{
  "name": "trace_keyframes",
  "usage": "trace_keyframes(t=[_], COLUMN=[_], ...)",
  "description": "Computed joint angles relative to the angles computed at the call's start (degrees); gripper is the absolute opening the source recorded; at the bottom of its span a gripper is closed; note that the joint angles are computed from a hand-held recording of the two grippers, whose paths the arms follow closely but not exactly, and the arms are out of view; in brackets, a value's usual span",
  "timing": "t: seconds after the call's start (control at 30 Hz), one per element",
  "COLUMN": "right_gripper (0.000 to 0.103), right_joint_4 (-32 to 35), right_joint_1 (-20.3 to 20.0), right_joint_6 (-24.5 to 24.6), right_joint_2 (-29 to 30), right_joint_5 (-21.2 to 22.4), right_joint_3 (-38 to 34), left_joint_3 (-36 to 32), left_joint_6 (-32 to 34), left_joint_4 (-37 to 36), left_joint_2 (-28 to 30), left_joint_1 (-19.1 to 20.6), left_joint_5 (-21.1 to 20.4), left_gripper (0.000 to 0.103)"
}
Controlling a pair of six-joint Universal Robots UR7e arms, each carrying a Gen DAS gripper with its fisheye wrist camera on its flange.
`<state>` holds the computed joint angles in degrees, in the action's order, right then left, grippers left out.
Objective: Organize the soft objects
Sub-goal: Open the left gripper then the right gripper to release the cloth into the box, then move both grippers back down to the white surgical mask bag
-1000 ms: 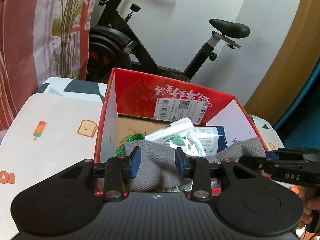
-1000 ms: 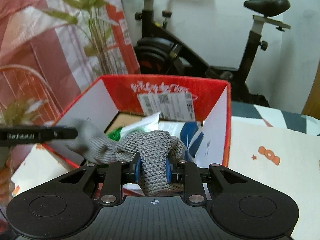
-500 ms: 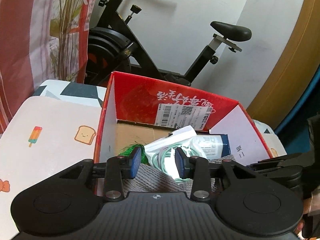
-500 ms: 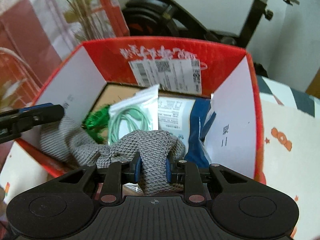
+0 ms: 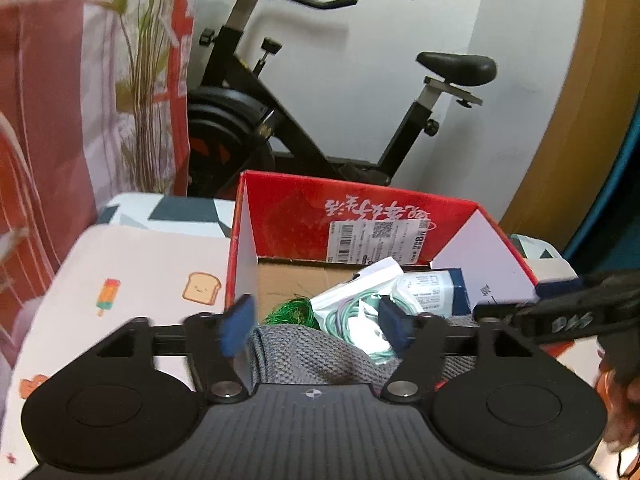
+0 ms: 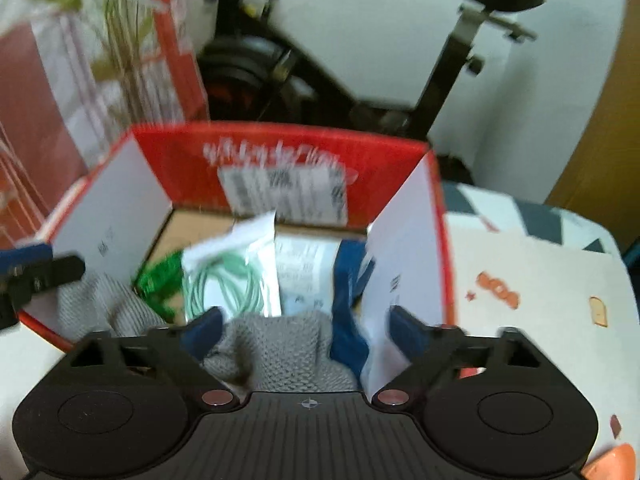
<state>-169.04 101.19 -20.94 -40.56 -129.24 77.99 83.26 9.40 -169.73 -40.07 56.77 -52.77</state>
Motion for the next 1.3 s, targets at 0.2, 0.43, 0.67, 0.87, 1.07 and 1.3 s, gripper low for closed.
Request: trace_keyframes(t=[0.2, 0.43, 0.67, 0.87, 1.07, 1.3], right_gripper=[0.103, 0.103, 0.103, 0.103, 0.103, 0.103], right_joint_4=[-7.9, -12.6, -15.5, -22.5, -27.1, -28.5], right_joint_1=[0.6, 1.1, 2.4, 3.3, 2.4, 0.6], right_joint_6=[-4.8, -3.8, -3.4, -7.1, -7.7, -6.1], right_joint_2=[-3.7, -8.5, -13.8, -15.7, -17.7, -17.7], right_joint_5=[2.4, 3.9, 5.3, 5.2, 7.6, 7.9], right_joint_3=[5.8, 14.2, 21.8, 26.0, 29.9, 32.4], left_joint_3=[5.1, 11.3, 16.3, 19.0, 21.3, 23.0], left_joint_6=[3.3, 7.2, 4.9, 3.2, 2.3, 1.0], left_joint_4=[-5.5, -10.9, -12.4, -14.1, -15.0, -14.8], left_joint_2=[-2.4, -5.0, -8.0, -8.6, -9.1, -9.1], left_joint_1=[-2.6, -6.9, -10.0, -11.4, -11.9, -11.5], left_joint_5=[3.3, 7.7, 8.9, 11.2, 12.0, 12.3], left_gripper=[0.101, 0.103, 0.103, 0.103, 0.103, 0.103])
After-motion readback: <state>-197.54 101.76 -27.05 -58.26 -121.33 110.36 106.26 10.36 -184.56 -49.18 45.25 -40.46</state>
